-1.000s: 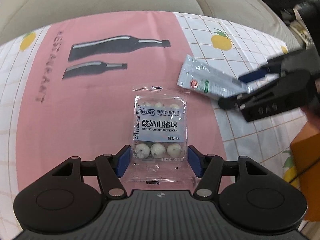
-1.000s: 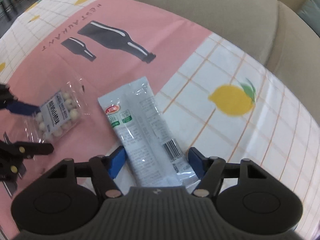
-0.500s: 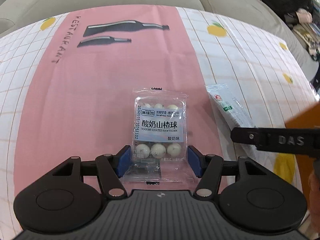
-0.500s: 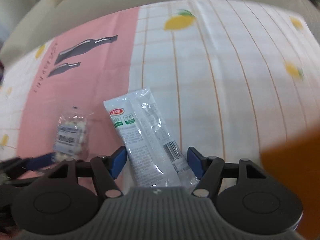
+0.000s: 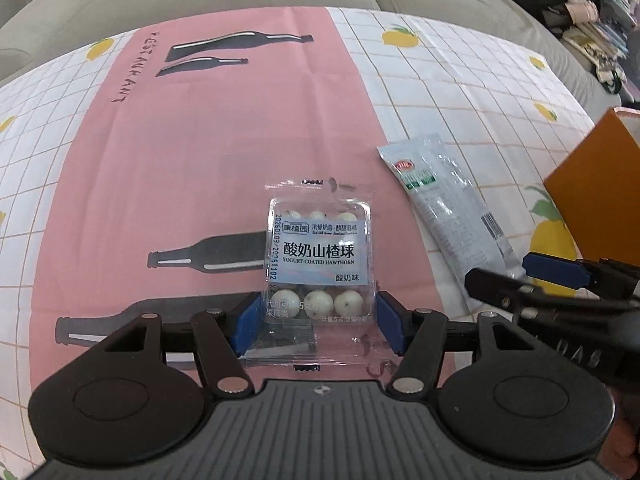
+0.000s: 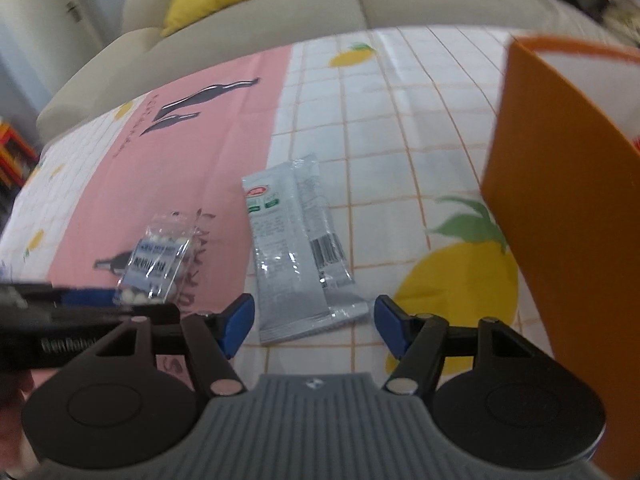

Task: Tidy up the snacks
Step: 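Grasp the yogurt-ball pack with the left tool while the right tool grasps the white milk-drink pouch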

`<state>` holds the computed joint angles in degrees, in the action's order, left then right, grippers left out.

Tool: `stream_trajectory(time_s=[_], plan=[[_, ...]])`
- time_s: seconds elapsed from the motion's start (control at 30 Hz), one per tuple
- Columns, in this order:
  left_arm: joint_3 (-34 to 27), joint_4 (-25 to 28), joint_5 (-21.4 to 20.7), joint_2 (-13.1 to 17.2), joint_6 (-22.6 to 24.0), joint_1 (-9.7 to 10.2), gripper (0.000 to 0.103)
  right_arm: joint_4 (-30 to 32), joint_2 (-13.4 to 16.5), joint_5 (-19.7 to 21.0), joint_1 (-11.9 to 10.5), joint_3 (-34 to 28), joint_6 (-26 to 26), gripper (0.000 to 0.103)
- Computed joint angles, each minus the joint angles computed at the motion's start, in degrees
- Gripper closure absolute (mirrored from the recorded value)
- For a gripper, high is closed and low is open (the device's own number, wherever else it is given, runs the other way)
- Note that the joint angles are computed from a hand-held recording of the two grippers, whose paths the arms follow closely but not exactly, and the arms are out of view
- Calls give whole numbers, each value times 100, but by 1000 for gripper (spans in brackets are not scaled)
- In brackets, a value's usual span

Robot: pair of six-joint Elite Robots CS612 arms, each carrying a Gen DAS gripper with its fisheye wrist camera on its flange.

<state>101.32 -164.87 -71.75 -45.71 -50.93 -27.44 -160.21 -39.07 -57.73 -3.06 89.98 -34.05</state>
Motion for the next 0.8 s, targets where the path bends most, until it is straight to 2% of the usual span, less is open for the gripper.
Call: stream_trajectory(time_s=[0.17, 0.37, 0.67, 0.73, 0.8], plan=[[1, -137, -1, 28, -228, 42, 27, -539, 137, 58, 62, -27, -595, 35], [13, -528, -151, 75, -508, 139, 19, -479, 255, 251, 54, -186, -856, 34], [-327, 102, 185, 211, 260, 83, 18, -519, 341, 357, 92, -263, -1174, 34], [-374, 236, 241, 222, 383, 77, 20, -581, 362, 362, 103, -261, -1217, 30], [-399, 341, 299, 220, 477, 74, 28, -721, 387, 344, 125, -246, -1299, 30]])
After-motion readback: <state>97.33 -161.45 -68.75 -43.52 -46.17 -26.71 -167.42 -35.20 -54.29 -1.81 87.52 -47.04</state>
